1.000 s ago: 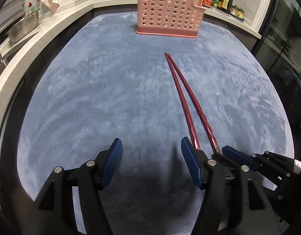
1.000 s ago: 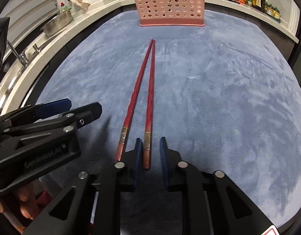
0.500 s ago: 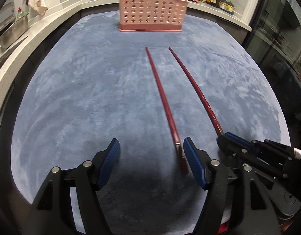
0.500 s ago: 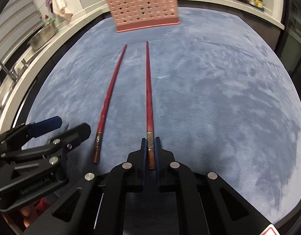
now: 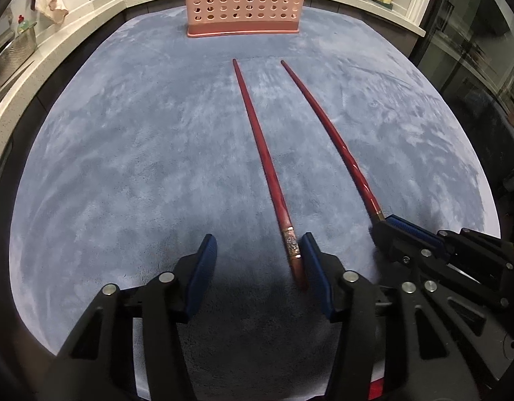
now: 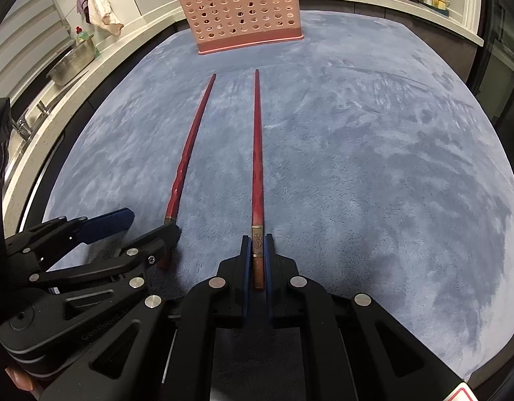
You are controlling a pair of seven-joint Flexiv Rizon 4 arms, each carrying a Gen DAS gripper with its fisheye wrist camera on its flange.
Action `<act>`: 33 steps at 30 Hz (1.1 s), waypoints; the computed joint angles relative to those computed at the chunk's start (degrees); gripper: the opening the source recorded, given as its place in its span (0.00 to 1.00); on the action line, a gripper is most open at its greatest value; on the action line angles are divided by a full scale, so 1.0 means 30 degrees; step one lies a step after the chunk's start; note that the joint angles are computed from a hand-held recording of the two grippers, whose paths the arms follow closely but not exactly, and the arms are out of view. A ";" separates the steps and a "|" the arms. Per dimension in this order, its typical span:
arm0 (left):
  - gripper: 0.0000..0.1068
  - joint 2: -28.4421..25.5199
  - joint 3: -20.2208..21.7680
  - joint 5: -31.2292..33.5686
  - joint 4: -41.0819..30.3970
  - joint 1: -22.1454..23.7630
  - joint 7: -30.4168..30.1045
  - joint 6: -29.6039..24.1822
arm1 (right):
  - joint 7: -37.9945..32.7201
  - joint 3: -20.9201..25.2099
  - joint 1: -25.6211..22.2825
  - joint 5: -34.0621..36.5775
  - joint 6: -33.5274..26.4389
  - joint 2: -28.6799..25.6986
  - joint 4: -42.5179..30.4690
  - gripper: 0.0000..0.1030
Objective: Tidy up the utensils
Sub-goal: 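Grasp a red chopstick with the right tool while the left tool grasps the last red chopstick, then lift both red chopsticks and lower them upright into the pink basket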
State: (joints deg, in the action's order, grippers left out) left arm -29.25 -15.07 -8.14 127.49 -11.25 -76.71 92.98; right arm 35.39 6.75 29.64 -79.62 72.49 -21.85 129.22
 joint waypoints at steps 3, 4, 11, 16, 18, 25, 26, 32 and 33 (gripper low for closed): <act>0.35 -0.0003 -0.0419 0.0016 0.0099 0.0395 0.0180 0.0015 | 0.0042 -0.0003 0.0008 -0.0021 -0.0002 -0.0020 -0.0020 0.07; 0.32 -0.0007 -0.0634 0.0006 0.0147 0.0592 0.0253 0.0018 | 0.0018 -0.0001 0.0005 -0.0011 -0.0005 -0.0028 -0.0025 0.07; 0.06 -0.0080 -0.2375 -0.0187 0.0545 0.2196 0.0603 0.0080 | 0.0056 0.0009 0.0039 -0.0094 -0.0057 -0.0023 -0.0036 0.07; 0.06 0.0158 -0.1858 -0.0200 0.0519 0.1736 0.0408 0.0058 | 0.0113 0.0107 0.0102 -0.0146 -0.0250 0.0189 -0.0021 0.07; 0.06 0.0345 -0.1934 -0.0272 0.0565 0.1834 0.0389 -0.0005 | 0.0233 0.0118 0.0065 -0.0267 -0.0255 0.0336 -0.0012 0.07; 0.06 0.1267 -0.1738 -0.0377 0.0662 0.1741 0.0102 0.0373 | 0.0772 0.0313 -0.0263 -0.1031 -0.0570 0.1320 -0.0025 0.07; 0.07 0.1432 -0.1901 -0.0425 0.0685 0.1911 0.0088 0.0440 | 0.0852 0.0360 -0.0333 -0.1163 -0.0654 0.1518 -0.0045 0.07; 0.07 0.2279 -0.4323 -0.0824 0.0904 0.4253 0.0279 0.0796 | 0.0608 0.0679 -0.0786 -0.1292 -0.1296 0.2636 -0.0245 0.07; 0.07 0.2385 -0.4649 -0.0869 0.0880 0.4572 0.0289 0.0843 | 0.0590 0.0707 -0.0861 -0.1319 -0.1375 0.2778 -0.0286 0.07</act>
State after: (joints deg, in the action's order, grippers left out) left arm -22.09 -29.02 -10.75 130.13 2.47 -75.84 95.51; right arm 37.16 8.87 27.05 -83.58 68.36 -13.52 128.36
